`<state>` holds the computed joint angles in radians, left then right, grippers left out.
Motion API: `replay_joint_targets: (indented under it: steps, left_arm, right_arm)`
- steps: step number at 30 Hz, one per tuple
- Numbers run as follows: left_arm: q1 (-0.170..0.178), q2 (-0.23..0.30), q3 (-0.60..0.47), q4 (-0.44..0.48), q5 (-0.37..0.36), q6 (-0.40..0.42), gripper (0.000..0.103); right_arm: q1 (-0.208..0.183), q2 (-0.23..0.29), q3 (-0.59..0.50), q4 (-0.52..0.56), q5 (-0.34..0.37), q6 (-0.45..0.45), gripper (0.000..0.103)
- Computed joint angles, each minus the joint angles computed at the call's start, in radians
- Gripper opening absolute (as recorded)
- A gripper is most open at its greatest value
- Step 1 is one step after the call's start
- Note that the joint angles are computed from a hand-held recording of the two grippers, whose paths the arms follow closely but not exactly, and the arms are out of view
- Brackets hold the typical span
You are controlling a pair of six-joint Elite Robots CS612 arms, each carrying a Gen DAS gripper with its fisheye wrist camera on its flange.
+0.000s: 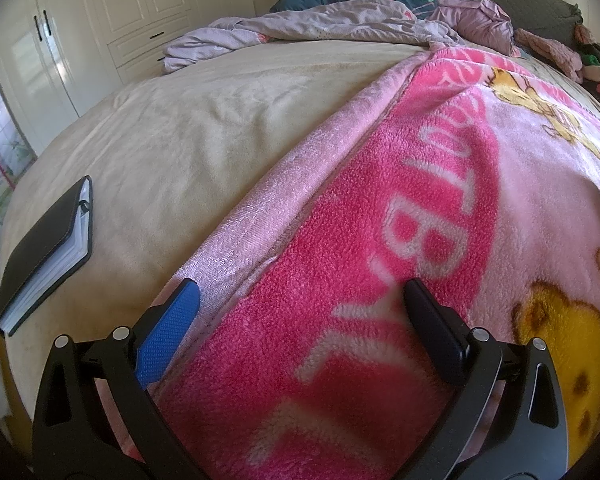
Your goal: Organize jewelry
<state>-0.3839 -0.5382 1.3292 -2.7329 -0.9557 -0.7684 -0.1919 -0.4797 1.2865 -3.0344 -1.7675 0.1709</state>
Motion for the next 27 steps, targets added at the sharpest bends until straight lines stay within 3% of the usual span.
replay_joint_targets:
  steps: [2, 5, 7, 9, 12, 14, 17, 20, 22, 27]
  left_arm:
    - [-0.001, -0.002, 0.002, 0.0, 0.003, 0.001, 0.093]
    - [0.001, -0.005, 0.003, -0.008, -0.02, -0.002, 0.093]
    - [0.002, -0.014, 0.016, -0.021, -0.036, 0.008, 0.092]
    - [-0.01, -0.04, 0.044, -0.014, -0.045, 0.019, 0.092]
    - [-0.054, -0.096, 0.129, -0.064, -0.029, 0.055, 0.092]
    - [-0.089, -0.14, 0.205, -0.155, -0.041, 0.077, 0.092]
    - [-0.158, -0.202, 0.323, -0.292, -0.071, 0.125, 0.092]
    - [-0.213, -0.244, 0.396, -0.332, -0.123, 0.118, 0.092]
    - [-0.241, -0.259, 0.428, -0.369, -0.183, 0.164, 0.092]
    - [-0.281, -0.271, 0.449, -0.372, -0.175, 0.177, 0.092]
  right_arm:
    - [0.007, -0.009, -0.001, 0.032, -0.025, 0.012, 0.097]
    - [0.03, -0.059, 0.091, -0.086, -0.049, -0.016, 0.097]
    - [0.044, -0.11, 0.207, -0.264, 0.017, -0.037, 0.097]
    - [0.064, -0.177, 0.343, -0.406, 0.129, -0.078, 0.097]
    - [0.103, -0.256, 0.496, -0.501, 0.223, -0.107, 0.097]
    - [0.119, -0.294, 0.564, -0.513, 0.293, -0.115, 0.097]
    - [0.145, -0.323, 0.627, -0.524, 0.339, -0.104, 0.097]
    - [0.172, -0.334, 0.649, -0.485, 0.331, -0.123, 0.097]
    - [0.182, -0.338, 0.66, -0.476, 0.343, -0.132, 0.097]
    - [0.198, -0.346, 0.696, -0.509, 0.338, -0.169, 0.097]
